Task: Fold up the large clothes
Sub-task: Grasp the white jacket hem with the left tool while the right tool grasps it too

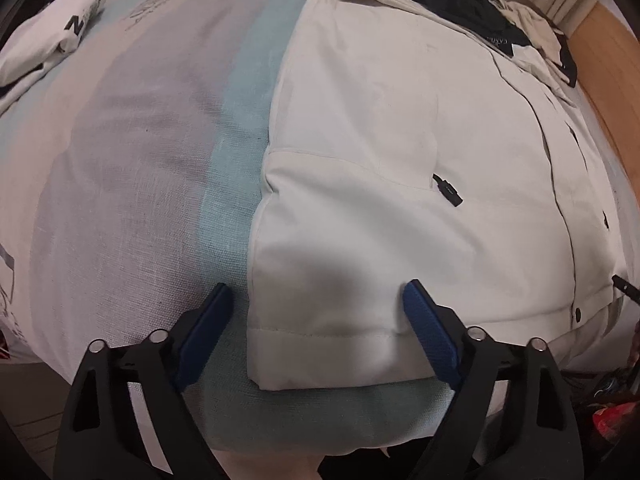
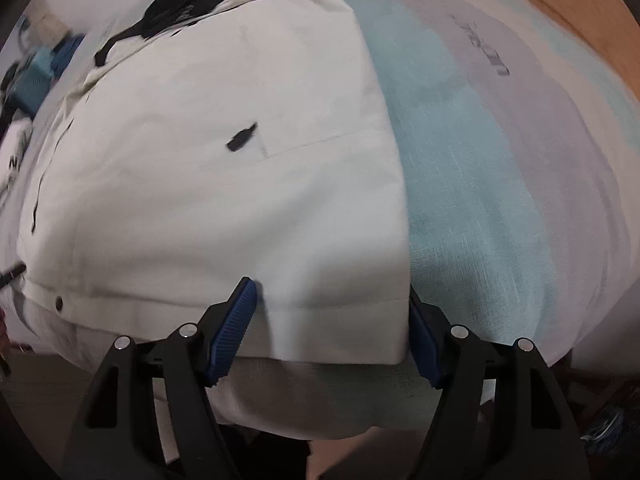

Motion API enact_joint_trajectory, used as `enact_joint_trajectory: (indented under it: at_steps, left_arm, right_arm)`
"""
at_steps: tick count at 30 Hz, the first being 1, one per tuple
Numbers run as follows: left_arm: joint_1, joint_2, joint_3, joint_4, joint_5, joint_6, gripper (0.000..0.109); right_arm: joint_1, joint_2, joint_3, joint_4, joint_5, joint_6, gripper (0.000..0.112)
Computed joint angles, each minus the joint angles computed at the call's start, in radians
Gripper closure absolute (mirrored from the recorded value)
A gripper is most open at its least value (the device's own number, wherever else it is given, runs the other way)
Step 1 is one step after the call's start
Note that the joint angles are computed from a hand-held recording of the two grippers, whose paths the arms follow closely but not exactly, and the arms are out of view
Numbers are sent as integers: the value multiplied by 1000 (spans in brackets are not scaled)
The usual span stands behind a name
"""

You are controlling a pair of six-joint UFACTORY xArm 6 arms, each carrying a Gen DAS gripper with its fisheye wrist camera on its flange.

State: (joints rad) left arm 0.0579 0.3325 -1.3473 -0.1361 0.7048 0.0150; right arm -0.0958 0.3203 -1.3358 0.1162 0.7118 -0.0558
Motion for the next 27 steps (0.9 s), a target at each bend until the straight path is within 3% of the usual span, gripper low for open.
enact_joint_trajectory:
  at_steps: [5,12,14,15,20,27]
  left_arm:
    - [-3,4,-26,3,40,-30,45]
    - [1,-7,-24,12,45,-48,74]
    - [2,-23,-8,20,34,-43,95]
    - [1,-26,-11,23,37,-40,100]
    - [11,-49,7,13,42,-25,103]
    - [-10,-57,-15,83,56,-52,105]
  right_arm:
    - [-11,12,-34,12,47,56,55]
    - [-7,0,-35,57,68,33,87]
    - [3,6,-49,43,73,44,92]
    - [5,5,-49,41,74,44,94]
    - [2,2,-52,78,69,46,99]
    - [27,5,-93,8,79,81,104]
